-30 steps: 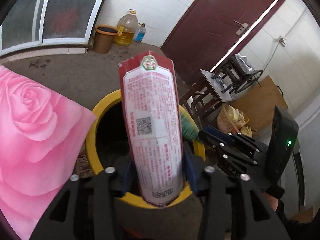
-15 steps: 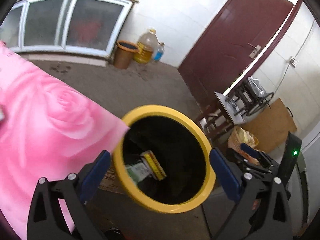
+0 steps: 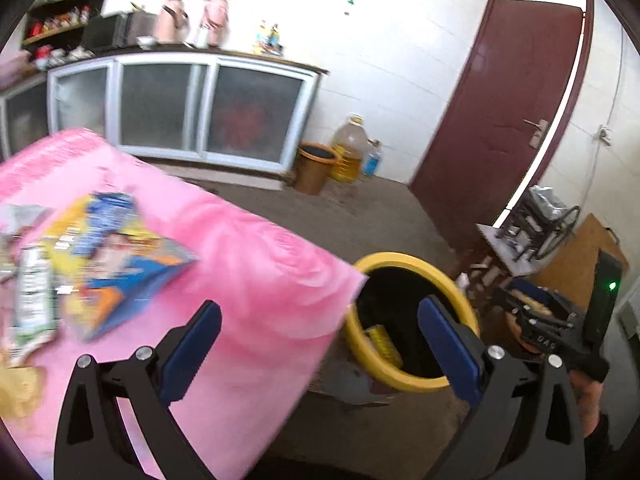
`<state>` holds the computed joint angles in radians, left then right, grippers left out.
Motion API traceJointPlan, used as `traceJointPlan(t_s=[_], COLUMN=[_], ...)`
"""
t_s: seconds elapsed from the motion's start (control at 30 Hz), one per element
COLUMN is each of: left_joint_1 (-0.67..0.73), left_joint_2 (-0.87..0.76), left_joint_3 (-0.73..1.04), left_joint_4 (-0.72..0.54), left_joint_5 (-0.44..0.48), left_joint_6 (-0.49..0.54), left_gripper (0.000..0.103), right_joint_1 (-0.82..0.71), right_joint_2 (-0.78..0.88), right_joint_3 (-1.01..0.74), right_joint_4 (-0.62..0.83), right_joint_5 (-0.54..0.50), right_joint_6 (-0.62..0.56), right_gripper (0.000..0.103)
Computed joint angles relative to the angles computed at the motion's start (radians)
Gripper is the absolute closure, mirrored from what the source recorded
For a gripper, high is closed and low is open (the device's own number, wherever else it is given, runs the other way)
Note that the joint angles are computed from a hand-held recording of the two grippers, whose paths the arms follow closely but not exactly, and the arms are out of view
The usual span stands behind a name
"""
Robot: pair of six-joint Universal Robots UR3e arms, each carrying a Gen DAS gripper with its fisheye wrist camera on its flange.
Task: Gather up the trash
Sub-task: 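Grasp the white tissue bundle with the left tool while the right tool grasps the white foam net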
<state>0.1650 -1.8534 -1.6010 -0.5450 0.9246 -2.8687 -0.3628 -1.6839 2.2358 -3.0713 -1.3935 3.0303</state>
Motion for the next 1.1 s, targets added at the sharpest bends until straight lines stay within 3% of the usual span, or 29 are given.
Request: traceJointPlan(t_s=[0.17,0.37,0.47,0.6,0.77,0.9,1.1], left_joint_1=[0.201,0.469,0.613,0.749,0.829,0.837,0.833], left_joint_2=[0.213,0.356,0.383,0.34,0.198,0.084,-0.074], left_joint_3=[-0.192,-0.297,-0.339,-0.343,-0.268,-0.165,0.042], left_joint_4=[-0.013,-0.056,-0.008,0.081,0.221,0.252,0.159], left_joint_5=[-0.033,-0.05,-0.035,0.001,0.082,0.134,0.187], left_joint_6=[0.106,0.208,0.233,0.233,0.189,0.178,0.175], left_gripper=[0.008,0.008,0.008,0.008,0.008,0.008,0.008], right_joint_1=[0.137,0.296,0.374,0.486,0.624,0.682,0.723], right_joint_2=[0.044,0.137,0.211,0.328,0.481,0.589,0.704], right_joint_3=[-0.08,-0.184,-0.253,-0.369,-0.522,-0.651,-0.807], right_joint_4=[0.002,-0.024,-0.023,0.018,0.061,0.12,0.218], right_joint_5=[0.033,0.106,0.165,0.222,0.209,0.184,0.142], right_joint_6=[0.009,0.013,0.01,-0.007,-0.034,-0.041,-0.045], right_gripper=[0.033,0.032,0.031,0.031,0.031,0.031,0.03])
